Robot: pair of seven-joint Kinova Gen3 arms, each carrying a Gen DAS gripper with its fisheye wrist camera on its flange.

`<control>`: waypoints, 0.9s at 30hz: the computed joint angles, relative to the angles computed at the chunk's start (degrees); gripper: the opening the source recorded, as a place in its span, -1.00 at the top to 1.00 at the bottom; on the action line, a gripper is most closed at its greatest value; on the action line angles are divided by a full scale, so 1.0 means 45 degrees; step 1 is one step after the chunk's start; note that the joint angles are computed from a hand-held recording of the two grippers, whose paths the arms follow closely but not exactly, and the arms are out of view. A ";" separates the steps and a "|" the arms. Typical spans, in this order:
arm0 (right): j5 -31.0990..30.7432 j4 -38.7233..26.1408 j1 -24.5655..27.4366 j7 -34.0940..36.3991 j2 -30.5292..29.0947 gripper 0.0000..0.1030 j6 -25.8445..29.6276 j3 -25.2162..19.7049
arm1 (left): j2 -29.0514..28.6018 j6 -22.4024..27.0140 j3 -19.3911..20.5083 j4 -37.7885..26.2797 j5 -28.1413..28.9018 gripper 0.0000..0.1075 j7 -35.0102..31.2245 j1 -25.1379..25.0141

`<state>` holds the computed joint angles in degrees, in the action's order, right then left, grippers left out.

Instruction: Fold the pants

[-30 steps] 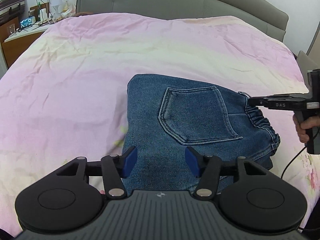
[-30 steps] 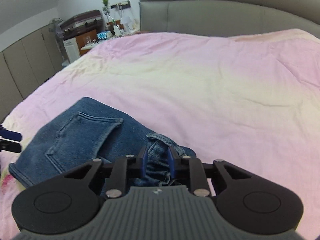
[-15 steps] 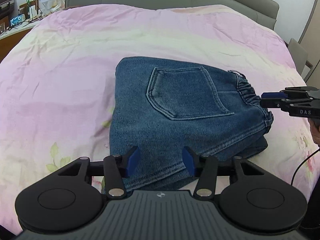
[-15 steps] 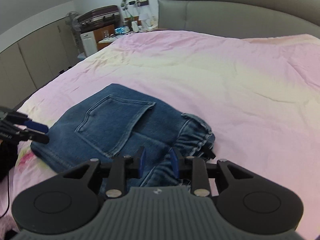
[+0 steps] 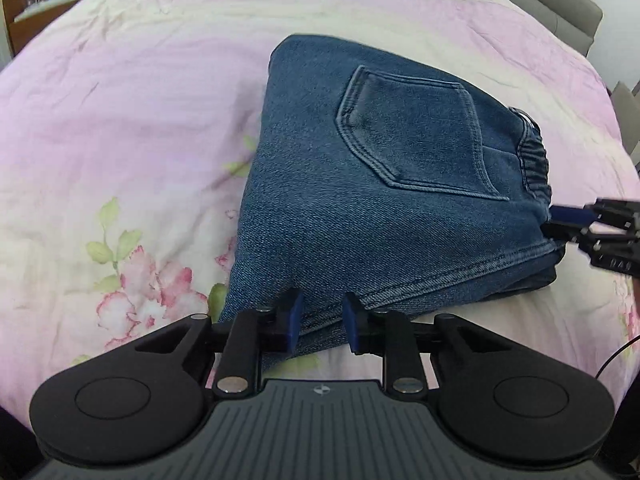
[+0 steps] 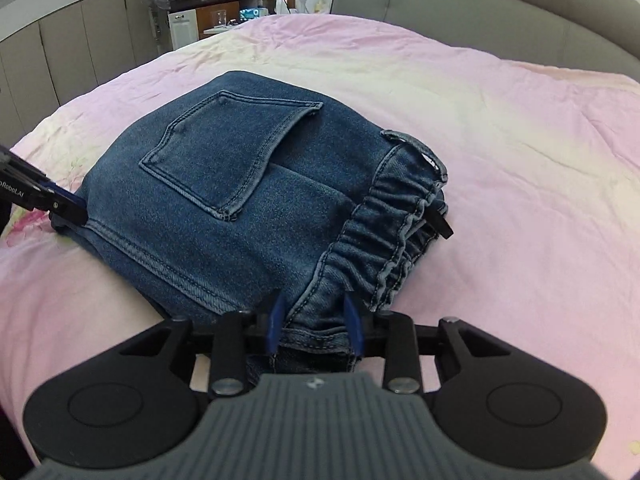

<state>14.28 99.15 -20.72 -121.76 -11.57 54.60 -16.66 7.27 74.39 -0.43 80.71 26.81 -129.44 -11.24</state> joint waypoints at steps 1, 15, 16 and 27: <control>-0.0006 -0.0306 0.0020 -0.0028 0.0018 0.33 0.0307 -0.0004 | -0.0156 -0.0042 0.0041 -0.0093 -0.0243 0.38 0.0100 0.0118; 0.0437 -0.4742 0.1264 -0.1153 -0.2193 -0.72 0.4150 -0.2083 | -0.5178 -0.1395 -0.0225 -0.0230 -0.0634 -0.28 0.2480 0.1626; 0.0466 -0.4899 0.1528 -0.1282 -0.2439 -0.74 0.4268 -0.2406 | -0.5547 -0.1626 -0.0187 -0.0131 -0.0692 -0.29 0.2735 0.1755; 0.0068 -0.6030 0.4788 -0.0924 -0.5413 -0.90 0.6116 -0.5378 | -0.8850 -0.3271 0.2692 0.1461 -0.3311 -0.88 0.6025 0.1638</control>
<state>14.59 72.01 0.83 -125.92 -35.93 82.12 -40.86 -32.55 59.67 11.69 87.29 11.90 -102.32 -3.87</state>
